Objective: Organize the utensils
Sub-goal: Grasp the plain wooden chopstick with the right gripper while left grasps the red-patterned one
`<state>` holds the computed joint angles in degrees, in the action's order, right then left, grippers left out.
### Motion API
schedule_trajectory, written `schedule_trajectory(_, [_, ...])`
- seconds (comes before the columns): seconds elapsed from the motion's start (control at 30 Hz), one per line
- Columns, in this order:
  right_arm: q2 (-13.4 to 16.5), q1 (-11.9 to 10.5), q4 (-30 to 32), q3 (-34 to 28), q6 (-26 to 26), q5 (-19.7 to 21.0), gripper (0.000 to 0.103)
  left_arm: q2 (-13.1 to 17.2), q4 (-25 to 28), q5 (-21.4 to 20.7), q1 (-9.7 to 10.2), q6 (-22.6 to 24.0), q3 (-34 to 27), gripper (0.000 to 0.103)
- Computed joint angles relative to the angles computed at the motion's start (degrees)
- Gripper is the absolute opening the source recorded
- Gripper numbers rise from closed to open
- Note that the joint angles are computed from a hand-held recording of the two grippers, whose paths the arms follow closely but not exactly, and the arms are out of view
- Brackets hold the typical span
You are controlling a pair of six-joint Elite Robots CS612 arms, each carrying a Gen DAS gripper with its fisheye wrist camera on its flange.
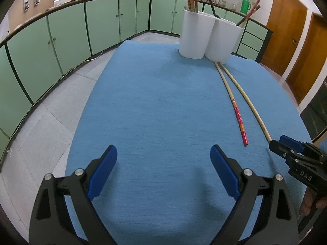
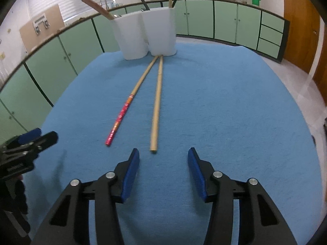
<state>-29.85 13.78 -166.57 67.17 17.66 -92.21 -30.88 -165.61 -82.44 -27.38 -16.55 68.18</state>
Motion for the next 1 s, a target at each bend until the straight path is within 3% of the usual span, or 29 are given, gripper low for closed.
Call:
schedule_trajectory(0.07, [0.48, 0.22, 0.23, -0.79, -0.45, -0.63, 0.048, -0.06, 0.10, -0.06, -0.04, 0.12, 0.04, 0.090])
schedule_trajectory(0.17, [1.32, 0.39, 0.70, -2.35, -0.87, -1.35, 0.034, -0.23, -0.14, -0.07, -0.02, 0.35, 0.33, 0.090])
schedule_trajectory(0.23, [1.44, 0.35, 0.66, -2.54, -0.80, -1.28, 0.016, -0.28, -0.03, 0.06, -0.01, 0.40, 0.42, 0.090])
schedule_trajectory(0.3, [1.35, 0.18, 0.44, -2.28, -1.01, -0.54, 0.007, -0.28, 0.13, -0.01, 0.01, 0.13, 0.43, 0.090])
schedule_trajectory(0.43, [0.76, -0.13, -0.94, -0.80, -1.11, 0.16, 0.007, -0.02, 0.77, -0.58, -0.17, 0.15, -0.17, 0.090])
schedule_trajectory(0.7, [-1.47, -0.81, -3.86, 3.75, 0.00, -2.42, 0.007, 1.27, 2.19, -3.59, -1.75, 2.15, -2.45, 0.089])
schedule_trajectory(0.83, [-2.12, -1.62, -3.66, 5.06, 1.44, -2.38, 0.007, 2.71, 4.28, -4.16, -2.81, 1.82, -4.87, 0.080])
schedule_trajectory(1.0, [-2.32, -2.49, -3.91, 5.48, 1.86, -1.35, 0.007, 3.87, 4.70, -1.45, -3.84, 2.18, -6.92, 0.066])
